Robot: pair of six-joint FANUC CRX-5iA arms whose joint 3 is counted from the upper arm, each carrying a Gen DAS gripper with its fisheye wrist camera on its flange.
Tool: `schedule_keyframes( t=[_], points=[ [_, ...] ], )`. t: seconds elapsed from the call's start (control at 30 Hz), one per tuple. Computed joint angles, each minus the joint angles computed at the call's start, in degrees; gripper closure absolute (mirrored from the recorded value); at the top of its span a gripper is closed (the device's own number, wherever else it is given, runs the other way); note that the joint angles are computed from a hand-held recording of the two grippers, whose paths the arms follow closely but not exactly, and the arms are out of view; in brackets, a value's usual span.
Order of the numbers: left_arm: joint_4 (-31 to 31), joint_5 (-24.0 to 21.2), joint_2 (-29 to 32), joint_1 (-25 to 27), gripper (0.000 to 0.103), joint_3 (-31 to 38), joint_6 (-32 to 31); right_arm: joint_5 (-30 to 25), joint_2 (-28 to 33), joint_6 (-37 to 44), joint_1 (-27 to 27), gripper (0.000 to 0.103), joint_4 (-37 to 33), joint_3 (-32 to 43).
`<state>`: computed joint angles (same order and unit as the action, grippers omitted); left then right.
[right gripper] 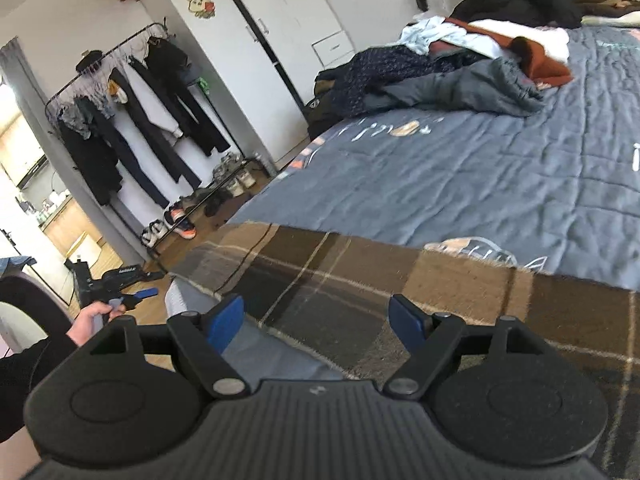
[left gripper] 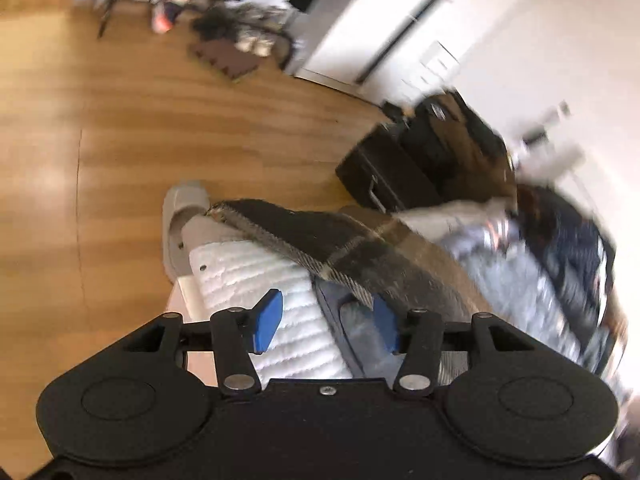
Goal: Fold clothes
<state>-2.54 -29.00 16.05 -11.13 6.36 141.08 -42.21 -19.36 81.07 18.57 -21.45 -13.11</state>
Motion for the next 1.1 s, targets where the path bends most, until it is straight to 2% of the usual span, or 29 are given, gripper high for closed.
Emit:
schedule_keyframes(
  t=[0.07, 0.2, 0.33, 0.47, 0.53, 0.57, 0.6, 0.63, 0.73, 0.8, 0.9, 1.0, 1.1],
  points=[
    [-0.57, 2.72, 0.43, 0.56, 0.053, -0.75, 6.17, -0.27, 0.30, -0.06, 0.15, 0.024, 0.21, -0.18],
    [-2.96, 5.38, 1.77, 1.36, 0.053, -0.47, 16.09, -0.84, 0.66, -0.84, 0.24, 0.024, 0.82, -0.59],
    [-10.38, 3.40, 3.43, 0.41, 0.052, 3.07, 24.11, -1.01, 1.00, -1.63, -0.23, 0.024, 0.89, -0.94],
    [-12.32, 2.16, 4.71, 0.27, 0.055, 5.03, 26.24, -0.77, 1.62, -2.68, -0.57, 0.024, 0.67, -0.97],
    [-12.96, 0.74, 5.59, 0.20, 0.070, 6.56, 26.22, -0.69, 1.74, -2.95, -0.49, 0.024, 0.92, -1.12],
    [-14.86, -0.68, 5.83, -0.19, 0.075, 7.68, 27.34, -0.78, 1.83, -3.16, -0.46, 0.024, 1.06, -1.16],
    [-16.70, -2.10, 6.06, -0.60, 0.086, 8.76, 28.37, -0.90, 1.94, -3.41, -0.44, 0.024, 1.20, -1.18],
    [-18.42, -3.49, 6.29, -1.01, 0.092, 9.81, 29.28, -0.95, 1.99, -3.56, -0.48, 0.024, 1.28, -1.22],
    [-22.21, -6.69, 6.62, -1.94, 0.097, 12.16, 31.16, -1.04, 2.07, -3.92, -0.53, 0.024, 1.65, -1.29],
    [-23.71, -7.68, 6.77, -2.55, 0.100, 13.66, 30.31, -0.84, 1.96, -4.19, -0.66, 0.024, 1.76, -1.36],
    [-26.24, -6.89, 6.19, -3.69, 0.101, 15.28, 28.44, -0.64, 1.88, -4.66, -1.18, 0.024, 1.65, -1.33],
    [-26.54, -3.74, 5.46, -4.95, 0.101, 16.89, 23.65, -0.31, 1.61, -5.57, -1.82, 0.024, 2.08, -1.38],
    [-22.51, 1.45, 5.38, -6.96, 0.101, 18.51, 16.07, 0.34, 0.88, -5.91, -2.89, 0.024, 2.06, -1.46]
  ],
)
